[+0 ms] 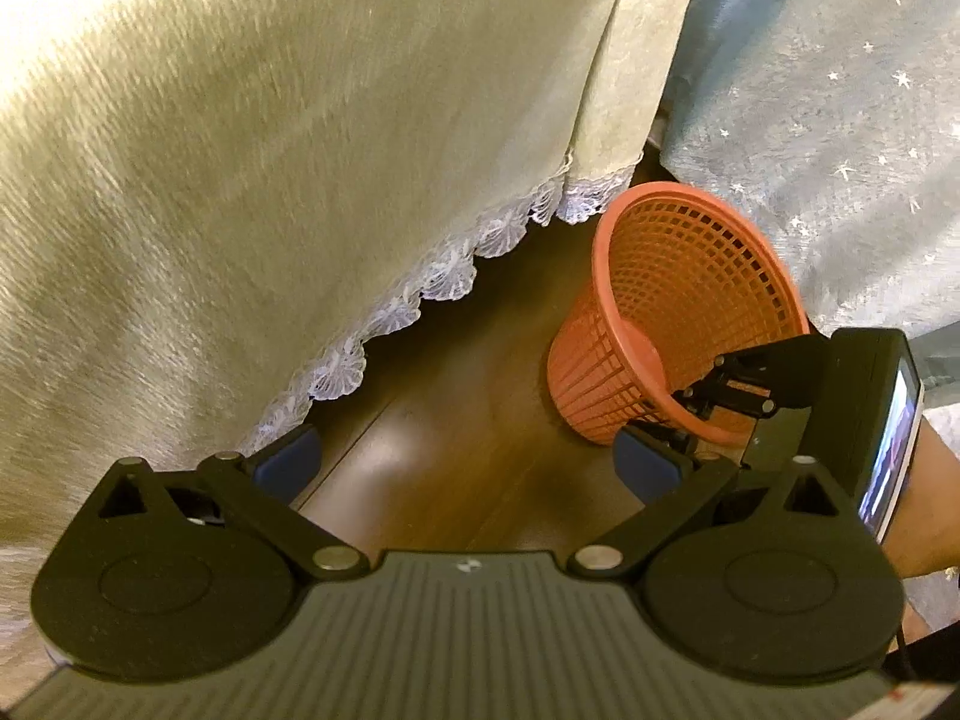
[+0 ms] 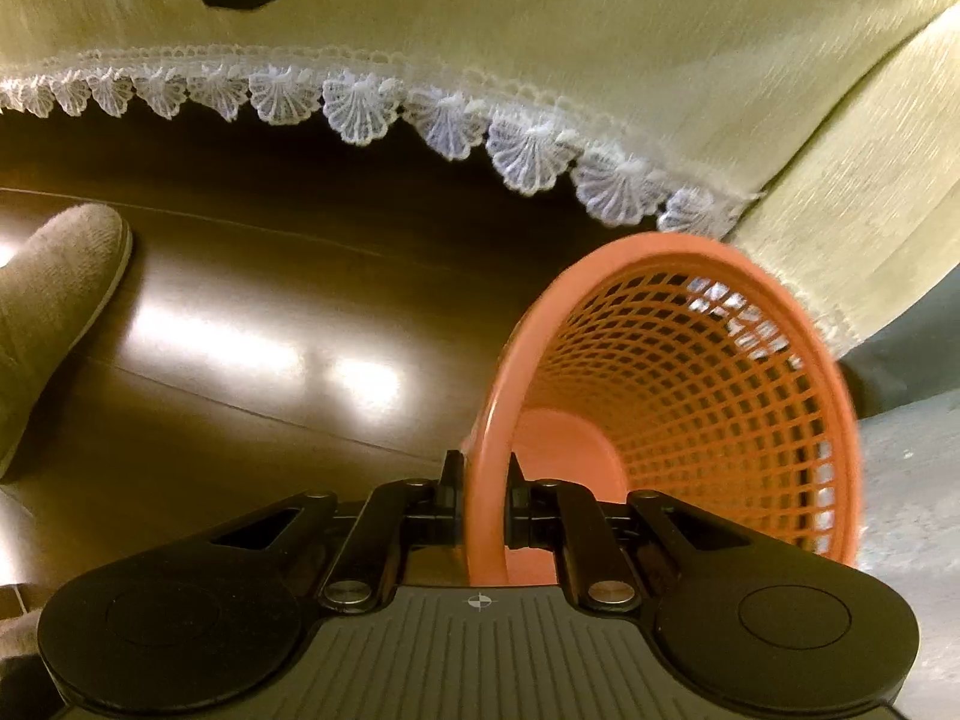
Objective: Organize objects
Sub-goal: 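Lift the wastebasket with the right tool onto the sofa beside the items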
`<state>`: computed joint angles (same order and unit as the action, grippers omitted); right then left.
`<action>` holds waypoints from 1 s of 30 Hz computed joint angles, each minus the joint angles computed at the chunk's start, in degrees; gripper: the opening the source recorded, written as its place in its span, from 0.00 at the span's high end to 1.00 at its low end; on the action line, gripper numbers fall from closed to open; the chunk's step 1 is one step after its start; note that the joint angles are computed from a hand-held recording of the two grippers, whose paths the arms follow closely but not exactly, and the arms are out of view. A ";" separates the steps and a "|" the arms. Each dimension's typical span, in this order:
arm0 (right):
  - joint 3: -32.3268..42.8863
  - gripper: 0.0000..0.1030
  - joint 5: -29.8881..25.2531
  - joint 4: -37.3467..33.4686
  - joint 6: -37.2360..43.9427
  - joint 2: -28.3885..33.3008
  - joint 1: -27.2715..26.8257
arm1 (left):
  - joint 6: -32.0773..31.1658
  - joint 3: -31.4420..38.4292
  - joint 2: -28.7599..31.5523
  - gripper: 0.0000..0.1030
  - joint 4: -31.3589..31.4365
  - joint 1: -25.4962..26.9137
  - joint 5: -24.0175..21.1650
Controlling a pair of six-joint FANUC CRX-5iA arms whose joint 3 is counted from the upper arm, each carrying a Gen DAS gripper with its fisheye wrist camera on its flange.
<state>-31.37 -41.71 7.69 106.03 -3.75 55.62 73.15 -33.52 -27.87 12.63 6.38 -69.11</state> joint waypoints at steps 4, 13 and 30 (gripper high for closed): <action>2.22 0.93 -2.80 -0.23 0.46 0.05 0.17 | -0.43 1.49 0.38 0.02 0.56 0.36 -1.35; 7.03 0.93 -11.11 2.93 -3.08 -2.19 2.65 | -1.49 7.29 0.76 0.02 2.38 2.84 -6.01; 51.61 0.93 -44.21 17.41 -9.82 8.09 14.42 | -6.66 43.73 13.54 0.02 13.48 23.70 -24.25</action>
